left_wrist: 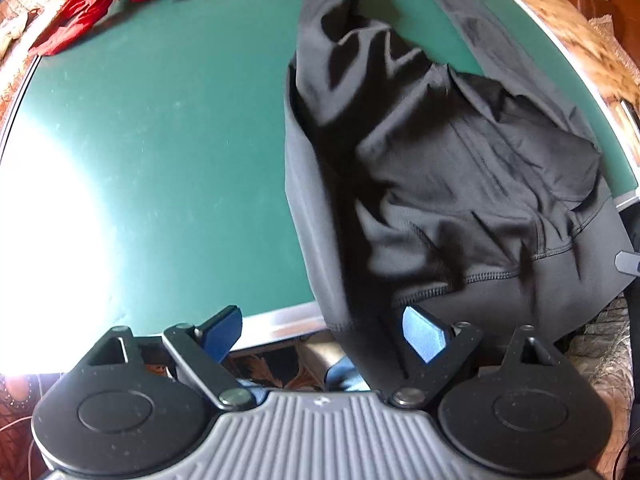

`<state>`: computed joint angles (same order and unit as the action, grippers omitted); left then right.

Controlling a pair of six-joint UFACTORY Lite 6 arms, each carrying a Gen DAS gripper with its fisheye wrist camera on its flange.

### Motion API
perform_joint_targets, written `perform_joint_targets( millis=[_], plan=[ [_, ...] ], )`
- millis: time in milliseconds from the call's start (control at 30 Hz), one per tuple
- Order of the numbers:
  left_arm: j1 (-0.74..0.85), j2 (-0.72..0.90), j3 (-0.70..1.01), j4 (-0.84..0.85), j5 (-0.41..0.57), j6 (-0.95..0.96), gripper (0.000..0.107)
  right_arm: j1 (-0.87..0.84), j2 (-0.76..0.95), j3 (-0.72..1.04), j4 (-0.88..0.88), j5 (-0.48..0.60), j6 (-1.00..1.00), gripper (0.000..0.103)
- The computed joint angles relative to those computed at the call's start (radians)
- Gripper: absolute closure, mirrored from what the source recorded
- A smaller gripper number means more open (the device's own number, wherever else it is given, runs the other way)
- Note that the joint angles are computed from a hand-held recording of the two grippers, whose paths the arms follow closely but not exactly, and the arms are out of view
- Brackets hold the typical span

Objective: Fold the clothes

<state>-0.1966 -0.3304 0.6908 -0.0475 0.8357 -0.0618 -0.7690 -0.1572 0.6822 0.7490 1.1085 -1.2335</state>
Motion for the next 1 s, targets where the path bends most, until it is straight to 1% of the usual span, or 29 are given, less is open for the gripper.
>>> perform_joint_targets(
  millis=[67, 100, 133, 200, 300, 400, 467, 567, 600, 667, 733, 867, 900, 933, 967, 1000],
  plan=[
    [-0.019, 0.035, 0.013, 0.024, 0.003, -0.021, 0.014, 0.011, 0.005, -0.005, -0.017, -0.005, 0.012, 0.092],
    [-0.046, 0.044, 0.015, 0.062, 0.001, -0.061, 0.014, 0.02, 0.003, -0.009, -0.025, -0.017, 0.017, 0.092],
    [-0.069, 0.049, 0.016, 0.094, 0.006, -0.091, 0.014, 0.027, 0.001, -0.011, -0.029, -0.032, 0.019, 0.088],
    [-0.093, 0.039, 0.012, 0.125, 0.02, -0.116, 0.014, 0.035, -0.011, -0.018, -0.038, -0.075, 0.017, 0.061],
    [-0.067, -0.013, -0.011, 0.088, 0.045, -0.067, 0.014, 0.015, -0.003, -0.024, -0.004, -0.12, -0.056, 0.053],
    [-0.022, -0.06, -0.033, 0.034, 0.071, 0.006, 0.015, 0.0, 0.095, 0.012, 0.047, -0.11, -0.117, 0.048],
    [0.018, -0.087, -0.042, -0.011, 0.091, 0.062, 0.015, 0.01, 0.175, 0.037, 0.079, -0.124, -0.154, 0.047],
    [0.04, -0.096, -0.046, -0.022, 0.115, 0.102, 0.015, 0.007, 0.289, 0.082, 0.1, -0.139, -0.192, 0.047],
    [0.052, -0.093, -0.045, -0.032, 0.12, 0.138, 0.015, -0.004, 0.328, 0.105, 0.104, -0.117, -0.208, 0.047],
    [0.086, -0.066, -0.037, -0.071, 0.101, 0.237, 0.015, -0.017, 0.38, 0.133, 0.116, -0.091, -0.25, 0.047],
    [0.085, -0.028, -0.022, -0.067, 0.082, 0.274, 0.015, -0.022, 0.421, 0.153, 0.129, -0.073, -0.286, 0.047],
    [0.138, 0.064, 0.035, -0.141, 0.104, 0.371, 0.019, -0.055, 0.468, 0.17, 0.171, -0.007, -0.303, 0.048],
    [0.148, 0.076, 0.046, -0.15, 0.11, 0.376, 0.02, -0.057, 0.46, 0.165, 0.166, 0.002, -0.297, 0.053],
    [0.151, 0.077, 0.052, -0.15, 0.115, 0.376, 0.021, -0.057, 0.442, 0.155, 0.147, 0.01, -0.298, 0.06],
    [0.153, 0.076, 0.057, -0.15, 0.121, 0.374, 0.021, -0.062, 0.41, 0.137, 0.122, 0.017, -0.315, 0.079],
    [0.155, 0.075, 0.062, -0.15, 0.126, 0.373, 0.021, -0.07, 0.377, 0.117, 0.091, 0.027, -0.333, 0.086]
  ],
)
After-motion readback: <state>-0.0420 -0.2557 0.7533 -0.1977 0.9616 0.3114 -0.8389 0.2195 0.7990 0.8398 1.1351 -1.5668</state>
